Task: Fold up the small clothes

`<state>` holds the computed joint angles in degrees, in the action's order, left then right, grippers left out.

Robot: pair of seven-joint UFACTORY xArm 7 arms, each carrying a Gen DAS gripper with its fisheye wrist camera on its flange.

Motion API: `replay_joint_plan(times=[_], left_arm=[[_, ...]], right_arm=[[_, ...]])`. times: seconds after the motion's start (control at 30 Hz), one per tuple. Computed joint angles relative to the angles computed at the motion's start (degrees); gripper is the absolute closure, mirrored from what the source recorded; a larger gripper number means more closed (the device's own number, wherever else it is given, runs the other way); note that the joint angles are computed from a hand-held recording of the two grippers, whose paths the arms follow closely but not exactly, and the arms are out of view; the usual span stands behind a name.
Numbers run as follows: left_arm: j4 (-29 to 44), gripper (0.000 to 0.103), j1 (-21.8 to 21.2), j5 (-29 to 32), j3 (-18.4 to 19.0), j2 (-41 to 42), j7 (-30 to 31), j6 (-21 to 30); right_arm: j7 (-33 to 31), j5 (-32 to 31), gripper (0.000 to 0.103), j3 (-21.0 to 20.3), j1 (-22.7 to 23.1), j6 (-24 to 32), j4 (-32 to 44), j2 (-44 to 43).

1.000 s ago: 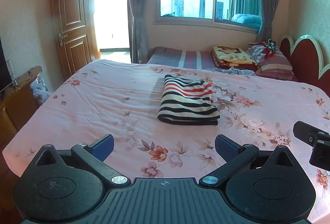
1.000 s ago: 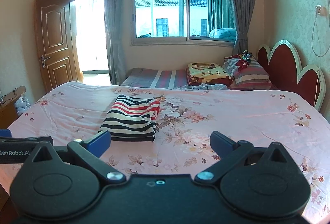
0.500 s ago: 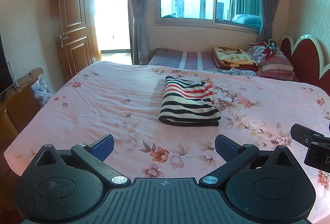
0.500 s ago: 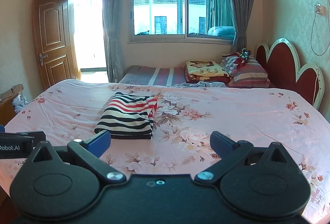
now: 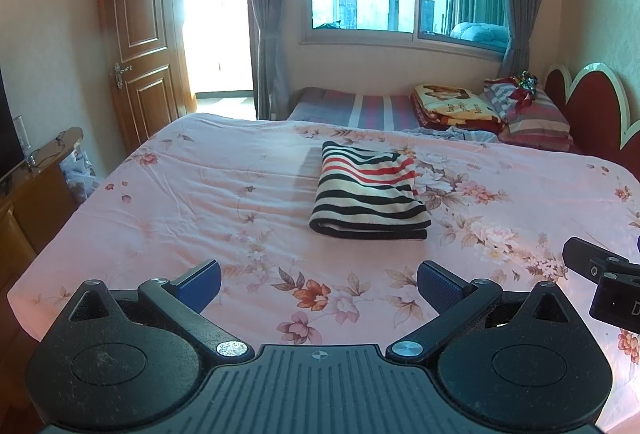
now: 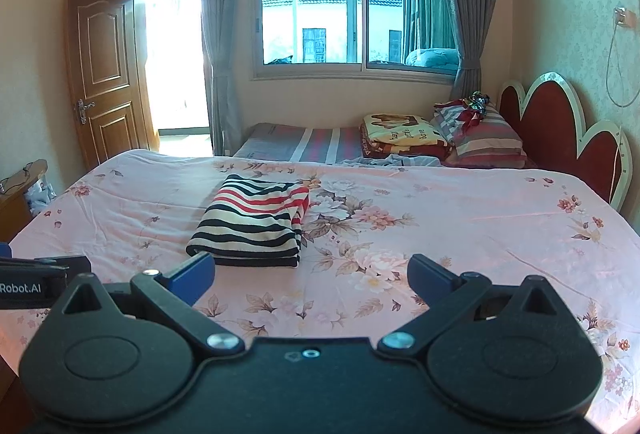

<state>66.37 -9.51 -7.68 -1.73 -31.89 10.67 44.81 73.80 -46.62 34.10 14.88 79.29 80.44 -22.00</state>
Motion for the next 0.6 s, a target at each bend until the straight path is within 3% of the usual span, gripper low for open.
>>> replay_joint_plan(times=[0.6], left_arm=[[0.2,0.000,-0.4,-0.3,0.0,1.3,0.7,0.6]], right_arm=[[-0.4,0.2,0.001,-1.0,1.1,-0.3,0.0,0.9]])
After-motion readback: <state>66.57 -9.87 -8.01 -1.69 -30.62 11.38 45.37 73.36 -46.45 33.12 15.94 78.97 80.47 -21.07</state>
